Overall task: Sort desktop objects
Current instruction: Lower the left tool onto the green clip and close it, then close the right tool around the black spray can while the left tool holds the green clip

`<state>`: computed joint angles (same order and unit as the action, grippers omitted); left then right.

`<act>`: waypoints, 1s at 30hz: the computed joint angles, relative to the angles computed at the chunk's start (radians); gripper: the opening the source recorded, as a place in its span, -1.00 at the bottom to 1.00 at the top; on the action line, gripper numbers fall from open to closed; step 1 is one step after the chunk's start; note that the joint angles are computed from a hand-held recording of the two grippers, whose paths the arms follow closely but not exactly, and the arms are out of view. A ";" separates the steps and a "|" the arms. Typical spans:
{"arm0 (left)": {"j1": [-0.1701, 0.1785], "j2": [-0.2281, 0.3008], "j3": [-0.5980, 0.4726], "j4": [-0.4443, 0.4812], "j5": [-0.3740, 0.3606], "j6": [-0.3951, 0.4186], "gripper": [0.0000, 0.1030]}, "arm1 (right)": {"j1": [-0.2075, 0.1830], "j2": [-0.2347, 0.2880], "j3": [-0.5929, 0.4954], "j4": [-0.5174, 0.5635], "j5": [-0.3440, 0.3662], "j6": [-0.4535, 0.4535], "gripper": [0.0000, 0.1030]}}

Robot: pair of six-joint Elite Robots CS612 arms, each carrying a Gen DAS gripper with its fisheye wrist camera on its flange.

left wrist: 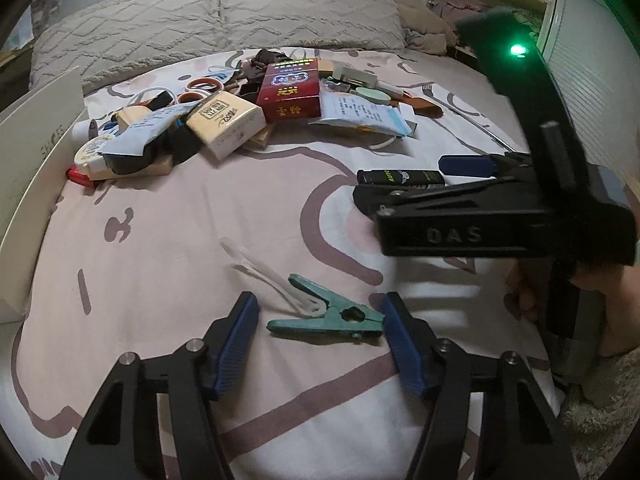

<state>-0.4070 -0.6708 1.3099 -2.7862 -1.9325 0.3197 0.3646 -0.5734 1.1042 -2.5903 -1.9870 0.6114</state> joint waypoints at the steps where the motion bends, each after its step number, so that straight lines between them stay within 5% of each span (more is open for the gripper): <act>1: 0.000 0.000 0.002 -0.006 0.003 -0.002 0.09 | -0.001 0.003 -0.006 0.014 -0.008 0.014 0.95; 10: -0.001 -0.005 0.018 -0.036 0.014 0.032 0.06 | -0.012 -0.022 0.049 -0.014 0.001 0.096 0.95; 30: 0.004 0.009 0.013 -0.048 -0.006 0.013 0.10 | -0.016 -0.043 0.107 -0.048 0.005 0.081 1.00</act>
<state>-0.4031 -0.6618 1.3227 -2.8346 -1.9383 0.3330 0.3484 -0.6162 1.2111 -2.6387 -1.9821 0.6927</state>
